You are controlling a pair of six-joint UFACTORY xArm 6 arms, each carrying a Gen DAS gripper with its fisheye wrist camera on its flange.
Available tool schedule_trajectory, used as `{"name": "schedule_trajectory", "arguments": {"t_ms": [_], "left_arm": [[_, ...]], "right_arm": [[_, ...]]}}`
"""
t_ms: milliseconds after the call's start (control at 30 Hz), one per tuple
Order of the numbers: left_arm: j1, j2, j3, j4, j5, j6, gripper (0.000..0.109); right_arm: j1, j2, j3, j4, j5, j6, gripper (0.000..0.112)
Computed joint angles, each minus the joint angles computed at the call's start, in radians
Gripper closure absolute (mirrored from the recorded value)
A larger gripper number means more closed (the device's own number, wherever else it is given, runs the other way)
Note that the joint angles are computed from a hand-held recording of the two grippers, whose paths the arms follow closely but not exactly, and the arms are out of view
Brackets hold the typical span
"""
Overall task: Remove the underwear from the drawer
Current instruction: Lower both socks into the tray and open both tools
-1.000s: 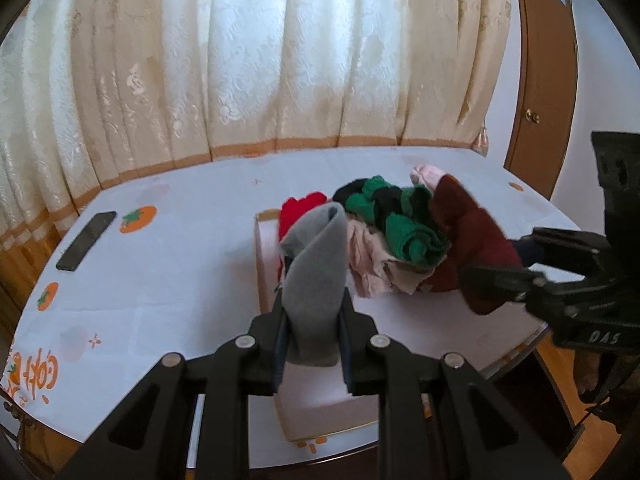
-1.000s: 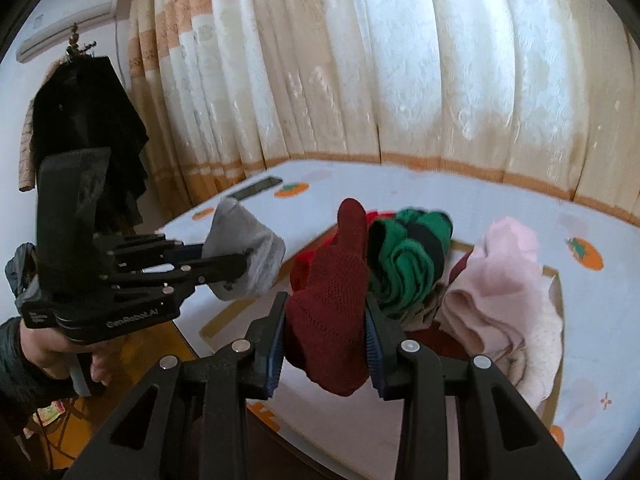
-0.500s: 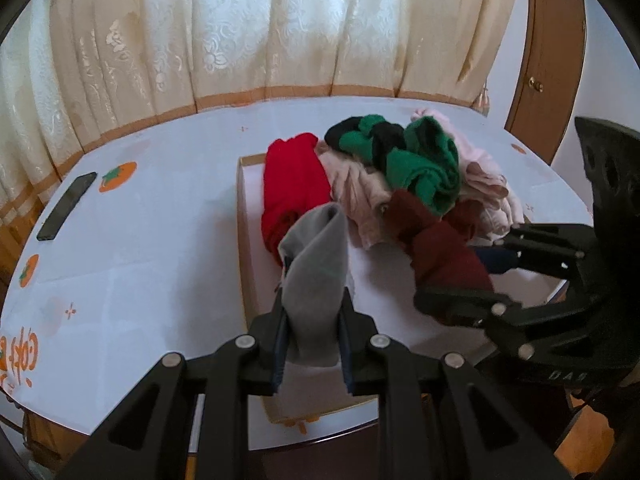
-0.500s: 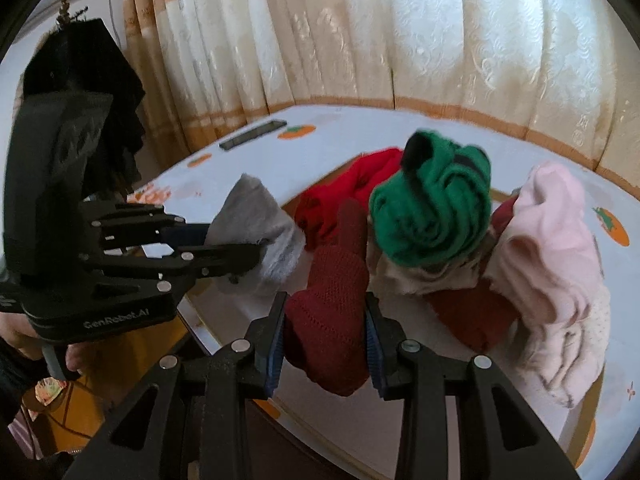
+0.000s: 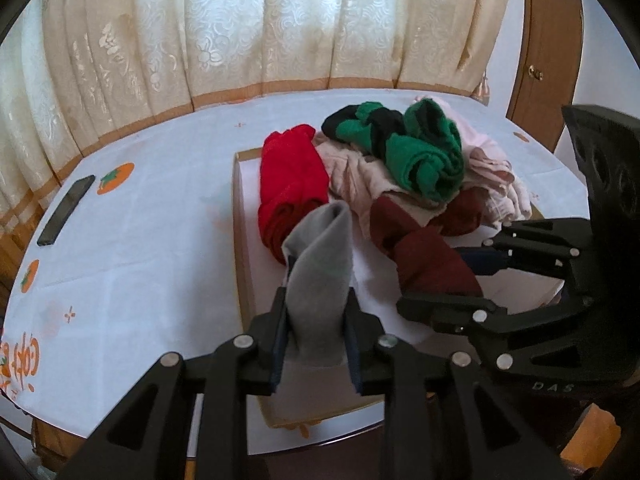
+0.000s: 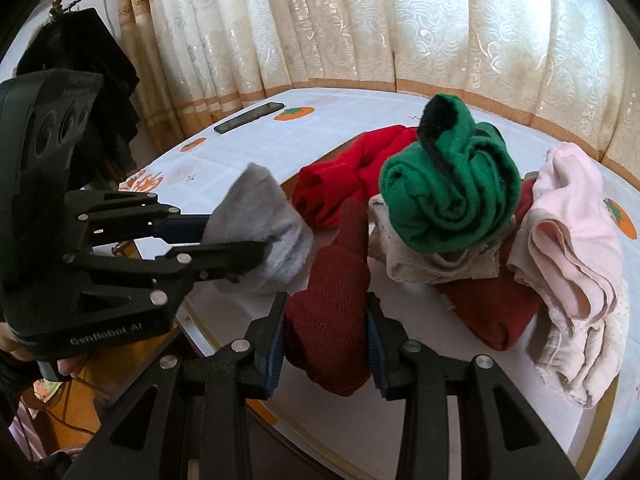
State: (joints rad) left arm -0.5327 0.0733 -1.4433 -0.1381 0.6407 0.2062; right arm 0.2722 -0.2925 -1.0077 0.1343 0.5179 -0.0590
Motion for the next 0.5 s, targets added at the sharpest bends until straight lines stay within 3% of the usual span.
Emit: {"name": "schedule_trajectory", "arguments": {"t_ms": [500], "left_arm": [[0.002, -0.018, 0.032, -0.002, -0.031, 0.019, 0.078]], "right_arm": [[0.007, 0.009, 0.004, -0.051, -0.015, 0.035, 0.073]]}}
